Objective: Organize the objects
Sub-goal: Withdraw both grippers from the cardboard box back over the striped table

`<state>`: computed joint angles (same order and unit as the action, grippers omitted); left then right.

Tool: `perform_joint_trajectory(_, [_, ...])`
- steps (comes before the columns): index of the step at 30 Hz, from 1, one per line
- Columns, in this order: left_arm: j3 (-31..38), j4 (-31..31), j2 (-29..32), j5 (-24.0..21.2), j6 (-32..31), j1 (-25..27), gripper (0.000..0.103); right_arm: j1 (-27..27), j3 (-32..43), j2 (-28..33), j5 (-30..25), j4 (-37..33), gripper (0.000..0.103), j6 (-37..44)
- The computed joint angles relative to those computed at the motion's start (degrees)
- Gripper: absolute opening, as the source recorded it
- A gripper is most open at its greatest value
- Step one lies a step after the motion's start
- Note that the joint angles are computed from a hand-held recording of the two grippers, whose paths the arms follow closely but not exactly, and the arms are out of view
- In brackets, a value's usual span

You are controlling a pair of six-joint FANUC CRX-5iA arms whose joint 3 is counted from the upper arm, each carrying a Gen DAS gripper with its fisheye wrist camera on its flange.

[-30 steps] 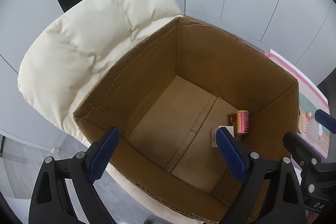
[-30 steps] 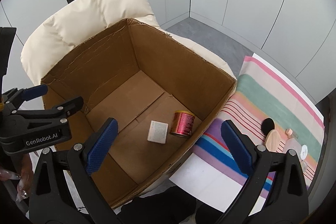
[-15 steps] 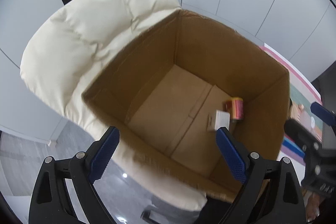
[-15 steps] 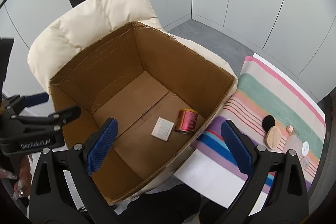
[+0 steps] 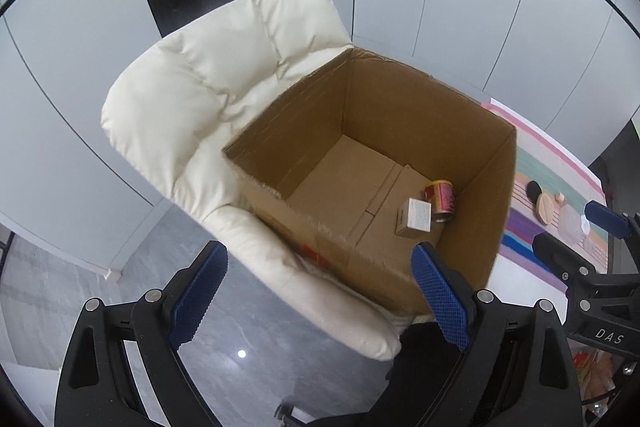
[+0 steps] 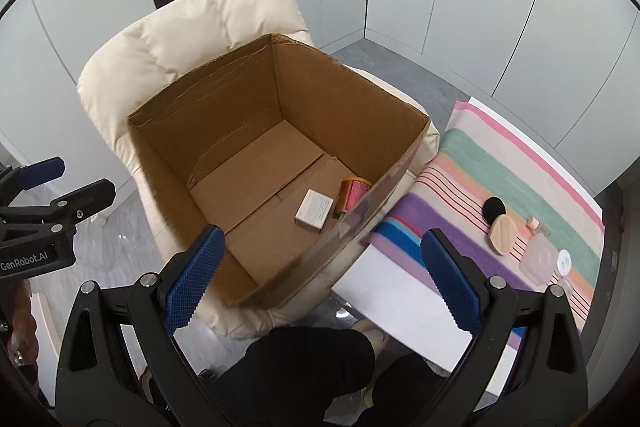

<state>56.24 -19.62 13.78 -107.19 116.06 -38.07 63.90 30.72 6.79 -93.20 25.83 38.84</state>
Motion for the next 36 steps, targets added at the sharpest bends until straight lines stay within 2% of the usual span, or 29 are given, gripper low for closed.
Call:
perform_joint_trajectory(6, [-3.3, -1.9, -3.3, -2.0, 1.4, -2.7, 0.094, 4.3, -1.5, -2.5, -1.3, 1.5, 0.1, -2.7])
perform_joint_trajectory(11, [-7.9, -0.2, -6.7, -1.4, 4.2, -3.4, 0.094, 7.5, -3.7, -4.9, -1.6, 1.8, 0.1, -4.8])
perform_joint_trajectory(20, [-13.9, 0.4, -11.3, -0.7, 10.6, -5.6, 0.094, 13.7, -9.0, -9.0, -4.8, 5.8, 0.1, -14.9])
perform_joint_trajectory(28, [-16.2, 1.0, -12.8, -0.1, 11.6, -6.8, 0.094, 17.9, -10.6, -11.1, -7.5, 6.7, 0.1, -19.8])
perform_joint_trajectory(36, [-16.5, 0.9, -12.4, -0.2, 11.0, -6.9, 0.094, 18.5, -11.1, -11.5, -7.8, 6.6, 0.1, -20.8])
